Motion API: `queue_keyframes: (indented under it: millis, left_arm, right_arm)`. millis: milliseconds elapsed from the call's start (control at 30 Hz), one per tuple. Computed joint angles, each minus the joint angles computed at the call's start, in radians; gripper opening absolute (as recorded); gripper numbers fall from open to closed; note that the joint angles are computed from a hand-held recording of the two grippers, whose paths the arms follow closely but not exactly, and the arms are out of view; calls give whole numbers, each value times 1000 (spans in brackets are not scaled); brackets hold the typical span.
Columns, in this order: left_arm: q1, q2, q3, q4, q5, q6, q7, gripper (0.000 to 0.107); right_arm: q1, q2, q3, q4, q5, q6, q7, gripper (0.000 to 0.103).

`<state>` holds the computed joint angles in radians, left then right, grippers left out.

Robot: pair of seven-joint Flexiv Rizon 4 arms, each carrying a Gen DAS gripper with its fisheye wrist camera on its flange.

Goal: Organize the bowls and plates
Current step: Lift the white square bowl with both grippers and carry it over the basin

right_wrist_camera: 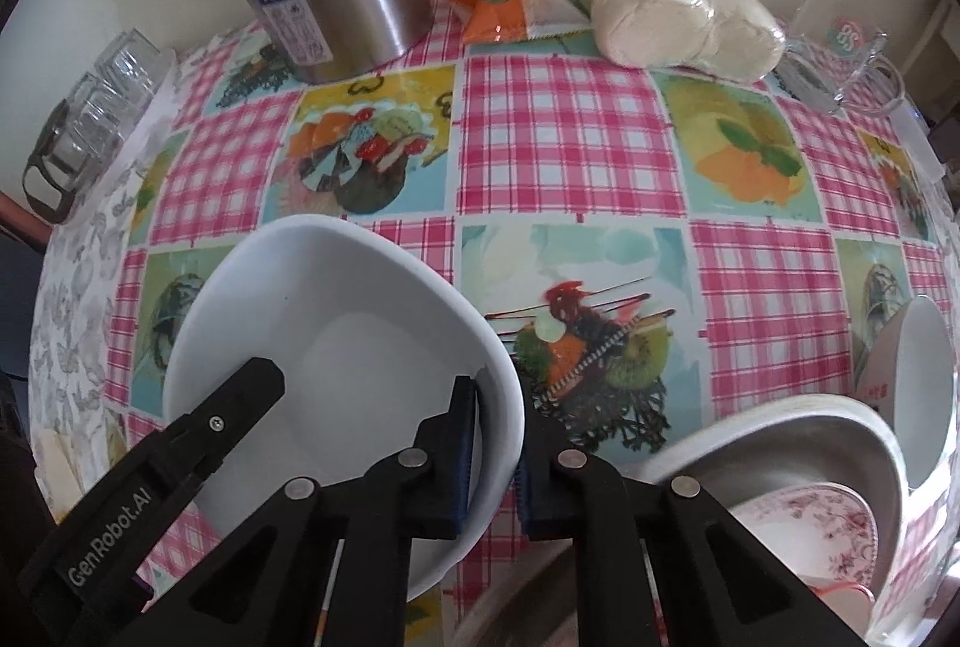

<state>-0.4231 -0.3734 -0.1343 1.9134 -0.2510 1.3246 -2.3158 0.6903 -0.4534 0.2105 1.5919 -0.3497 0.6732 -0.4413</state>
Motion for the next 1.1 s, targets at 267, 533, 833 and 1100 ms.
queue_keyframes:
  millis: [267,533,833,1100]
  left_arm:
    - [-72,60,68,-52,142,-42,-111,19]
    - [-116,120,99,-110,326,-105,-234,19]
    - [-135,153,60,-183,470,-214,-300,19]
    - [-168,145,34,-269,558,-274,-327,19]
  right_arm:
    - [-14,108,8,89,-36,71,37,12]
    - [-40,227,20,224,-121,217,116,12]
    - [-88,349,37,391,-244,357,287,12]
    - [-155,454,63,493,-329,413,400,13]
